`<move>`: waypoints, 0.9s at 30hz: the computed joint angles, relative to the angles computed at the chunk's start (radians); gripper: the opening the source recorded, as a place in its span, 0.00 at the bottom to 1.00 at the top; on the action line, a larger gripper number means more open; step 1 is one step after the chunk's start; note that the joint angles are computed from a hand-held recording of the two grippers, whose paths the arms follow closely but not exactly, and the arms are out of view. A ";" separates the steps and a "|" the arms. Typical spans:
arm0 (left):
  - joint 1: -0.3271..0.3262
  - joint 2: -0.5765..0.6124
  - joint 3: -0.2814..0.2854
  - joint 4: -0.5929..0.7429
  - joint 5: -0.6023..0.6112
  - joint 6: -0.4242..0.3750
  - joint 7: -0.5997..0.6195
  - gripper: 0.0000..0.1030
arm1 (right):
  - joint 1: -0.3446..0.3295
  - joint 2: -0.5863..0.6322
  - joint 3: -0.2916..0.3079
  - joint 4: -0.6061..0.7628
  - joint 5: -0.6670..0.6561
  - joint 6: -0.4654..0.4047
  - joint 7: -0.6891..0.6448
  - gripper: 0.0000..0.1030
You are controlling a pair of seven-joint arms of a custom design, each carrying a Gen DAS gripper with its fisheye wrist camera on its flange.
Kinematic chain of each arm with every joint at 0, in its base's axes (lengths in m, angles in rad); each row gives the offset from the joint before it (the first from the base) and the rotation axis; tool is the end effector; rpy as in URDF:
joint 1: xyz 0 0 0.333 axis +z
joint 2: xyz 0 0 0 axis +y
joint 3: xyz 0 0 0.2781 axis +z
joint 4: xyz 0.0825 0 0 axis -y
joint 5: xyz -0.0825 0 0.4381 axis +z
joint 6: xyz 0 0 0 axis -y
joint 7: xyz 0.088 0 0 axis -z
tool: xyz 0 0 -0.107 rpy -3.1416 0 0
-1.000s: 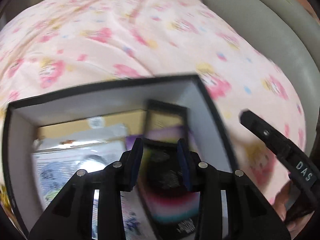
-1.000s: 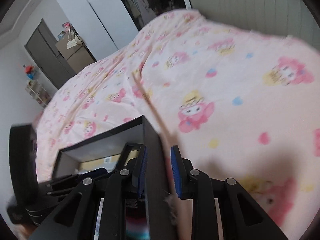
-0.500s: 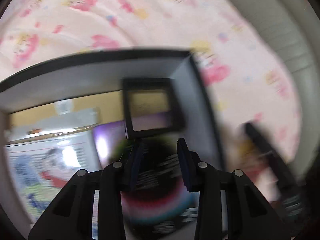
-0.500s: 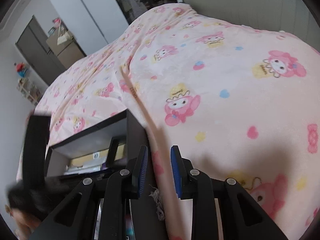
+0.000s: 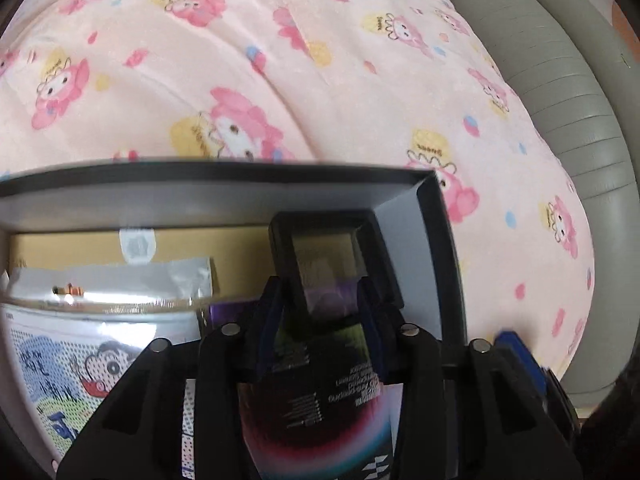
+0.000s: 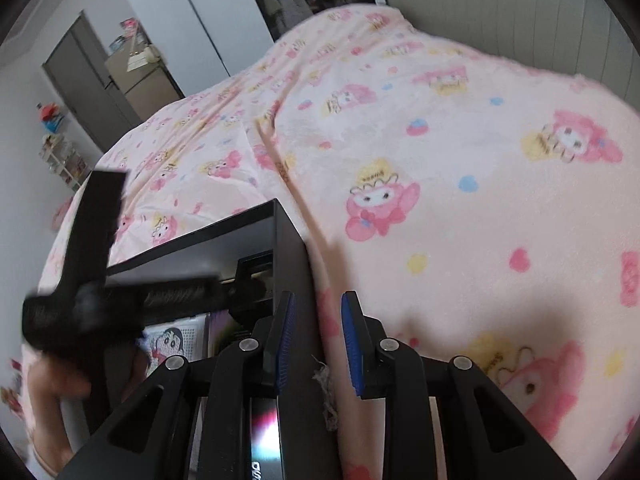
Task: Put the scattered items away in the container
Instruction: 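Open the left tool to release the black frame and lift away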
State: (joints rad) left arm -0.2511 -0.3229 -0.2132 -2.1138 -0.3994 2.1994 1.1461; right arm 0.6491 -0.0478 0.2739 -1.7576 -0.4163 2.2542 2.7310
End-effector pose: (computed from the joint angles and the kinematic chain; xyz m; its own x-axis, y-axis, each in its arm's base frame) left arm 0.4920 -0.2706 0.5420 0.0685 -0.8970 0.4366 -0.9653 -0.1702 -0.1981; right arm 0.3961 0.5103 0.5911 0.0242 -0.9661 -0.2569 -0.8175 0.1288 -0.5614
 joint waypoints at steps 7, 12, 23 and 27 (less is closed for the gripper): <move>0.022 -0.023 -0.024 0.005 0.110 -0.059 -0.047 0.35 | -0.004 -0.013 -0.003 -0.008 0.014 -0.023 0.010 0.21; -0.021 -0.084 -0.014 -0.029 0.063 -0.125 0.022 0.35 | -0.013 -0.032 -0.004 -0.039 0.031 0.002 0.025 0.21; -0.015 -0.030 -0.029 0.016 0.115 -0.057 0.036 0.36 | -0.015 -0.026 -0.008 -0.053 0.083 0.032 0.007 0.21; -0.010 -0.065 -0.021 -0.020 0.106 -0.005 0.038 0.36 | -0.019 -0.035 -0.006 -0.064 0.077 0.059 0.018 0.21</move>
